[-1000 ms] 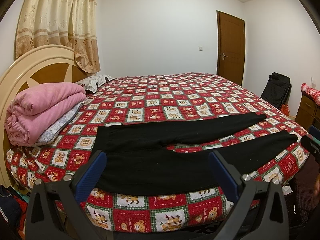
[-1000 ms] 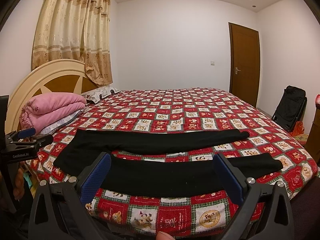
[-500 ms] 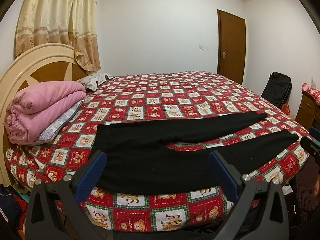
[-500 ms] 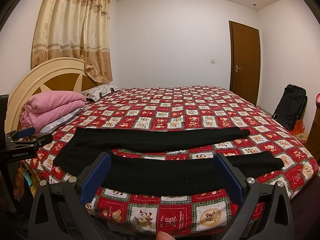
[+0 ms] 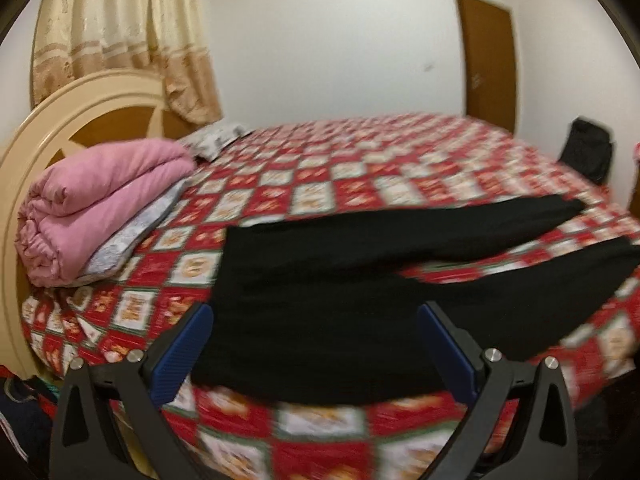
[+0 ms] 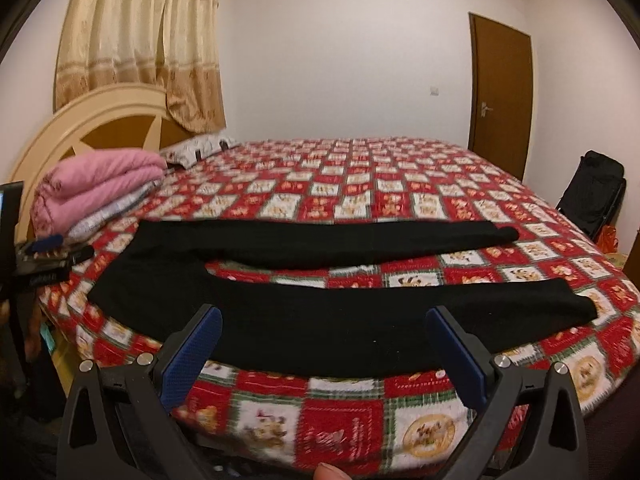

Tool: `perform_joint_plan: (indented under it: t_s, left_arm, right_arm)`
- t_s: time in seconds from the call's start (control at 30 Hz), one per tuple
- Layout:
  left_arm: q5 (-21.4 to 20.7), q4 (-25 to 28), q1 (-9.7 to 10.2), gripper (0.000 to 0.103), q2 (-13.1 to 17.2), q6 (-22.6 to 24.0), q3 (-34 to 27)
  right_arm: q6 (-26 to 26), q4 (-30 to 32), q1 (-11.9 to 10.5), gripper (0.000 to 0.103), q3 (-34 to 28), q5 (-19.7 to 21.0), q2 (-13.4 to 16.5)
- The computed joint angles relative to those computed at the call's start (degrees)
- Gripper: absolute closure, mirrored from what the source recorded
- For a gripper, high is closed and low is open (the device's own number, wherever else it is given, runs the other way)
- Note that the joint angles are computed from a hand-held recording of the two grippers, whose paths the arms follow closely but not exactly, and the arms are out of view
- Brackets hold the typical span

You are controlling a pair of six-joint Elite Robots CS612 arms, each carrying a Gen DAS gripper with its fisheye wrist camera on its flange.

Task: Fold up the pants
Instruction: 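Lower both grippers onto the black pants and close them on its edge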

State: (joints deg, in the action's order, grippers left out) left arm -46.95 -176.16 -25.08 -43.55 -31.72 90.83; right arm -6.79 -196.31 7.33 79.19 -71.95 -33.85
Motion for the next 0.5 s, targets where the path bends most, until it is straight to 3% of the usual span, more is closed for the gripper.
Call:
perform_joint_plan:
  t_s: [0.07,0.23,0.43,0.5]
  left_arm:
    - [-0.27,2.98,2.24,0.000,0.90,-0.53,-1.71]
    - [-5.53,9.33,7.91,0.000,3.17,-1.52,-7.56]
    - [-13.28,14.28,12.26,0.005,7.29,0.58,-16.02]
    - [-14.97,16.49,13.19,0.014,8.91,1.51,-18.86]
  right_arm:
    - [-0.89,3.11,-0.11,0.001,-3.05,-0.44,1.54]
    - [-1.15,11.38,-0.40,0.001,-10.93,-2.74,4.80]
    - [-1.49,16.58,-0.66,0.001,-17.03,-4.61,7.20]
    - [-1.67,17.56,-0.80,0.001,-18.41,-5.11,7.87]
